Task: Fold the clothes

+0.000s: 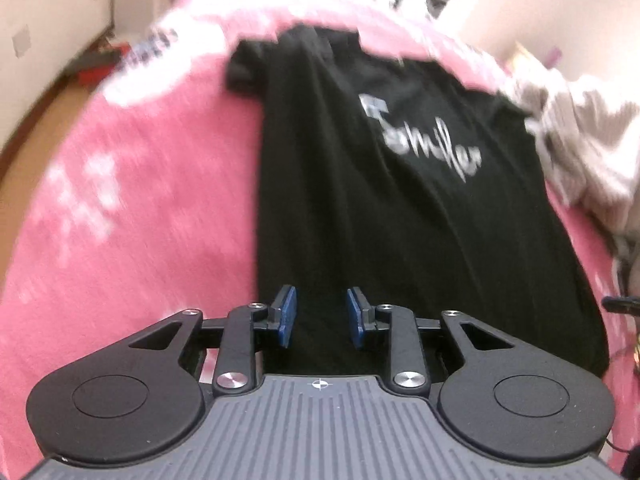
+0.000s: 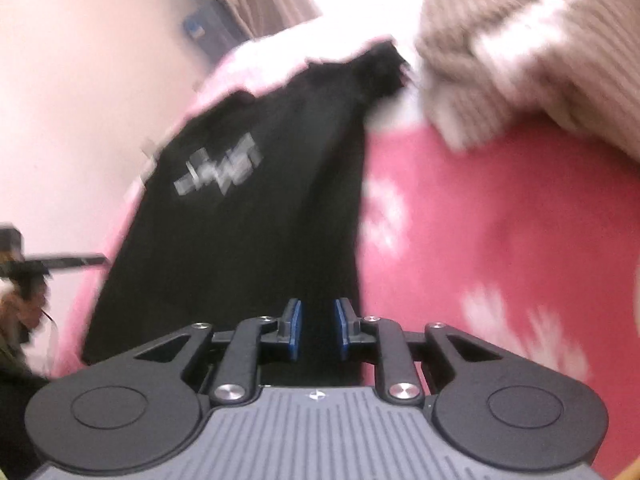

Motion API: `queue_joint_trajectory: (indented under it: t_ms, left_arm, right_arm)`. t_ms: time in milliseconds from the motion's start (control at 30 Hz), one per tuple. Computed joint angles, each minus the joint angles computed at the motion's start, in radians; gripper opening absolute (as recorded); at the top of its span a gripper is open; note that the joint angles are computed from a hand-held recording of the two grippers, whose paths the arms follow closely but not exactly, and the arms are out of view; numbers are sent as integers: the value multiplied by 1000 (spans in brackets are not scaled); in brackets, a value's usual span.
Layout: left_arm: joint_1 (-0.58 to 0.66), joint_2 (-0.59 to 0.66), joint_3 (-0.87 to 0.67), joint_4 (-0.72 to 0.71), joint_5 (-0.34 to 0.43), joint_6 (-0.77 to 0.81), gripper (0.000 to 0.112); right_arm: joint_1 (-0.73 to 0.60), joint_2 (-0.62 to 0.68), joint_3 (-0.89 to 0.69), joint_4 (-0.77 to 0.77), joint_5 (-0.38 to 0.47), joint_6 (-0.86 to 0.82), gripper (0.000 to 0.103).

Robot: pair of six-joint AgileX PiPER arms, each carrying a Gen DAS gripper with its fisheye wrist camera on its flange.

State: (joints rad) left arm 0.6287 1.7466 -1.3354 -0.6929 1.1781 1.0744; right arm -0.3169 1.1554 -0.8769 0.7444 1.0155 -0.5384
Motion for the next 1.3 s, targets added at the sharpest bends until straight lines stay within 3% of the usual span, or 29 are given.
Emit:
queue_joint_trajectory:
  t_ms: [100, 200, 333, 467, 600, 633, 700, 800, 867, 967, 1000, 1133, 1200, 1300]
  left_arm:
    - [-37, 57, -60, -34, -67, -66, 30]
    - [-92, 111, -106, -61, -190, -128, 30]
    - [-161, 200, -185, -90, -344, -130, 31]
    - [-219, 320, -317, -81, -393, -119, 33]
    - [-251, 403, -387, -112, -444, -102, 32]
    - [-259, 411, -389, -126, -469, -89, 29]
    - [-275, 409, -379, -145, -523, -64, 6]
    - [-301, 404, -386, -149, -614, -87, 2]
    - [-316, 369, -342, -287, -708, 24, 2]
    - [-363, 272, -257, -580, -831, 324, 2]
    - [-381, 233, -224, -658, -831, 424, 2]
    - [-457, 103, -61, -863, -713, 824, 3]
    - [-509, 72, 11, -811, -671, 903, 7]
    - [-595, 55, 112, -715, -697, 1007, 18]
  right_arm:
    - [186, 145, -163, -24, -101, 100, 25]
    - [353, 316, -367, -90, -152, 201, 30]
    - [493, 523, -642, -143, -102, 332, 36]
    - [596, 677, -835, -236, -58, 445, 36]
    - [652, 754, -894, -295, -64, 549, 36]
    - [655, 753, -885, -296, -71, 569, 36]
    - [656, 736, -844, -292, -97, 602, 36]
    - [642, 698, -774, -280, -125, 622, 36]
    - [626, 675, -729, -280, -144, 631, 36]
    - [590, 647, -669, -273, -174, 645, 36]
    - [575, 641, -652, -267, -186, 649, 36]
    - [520, 612, -583, -260, -245, 663, 36]
    - [488, 594, -544, -246, -273, 667, 37]
    - [445, 579, -509, -243, -289, 673, 39]
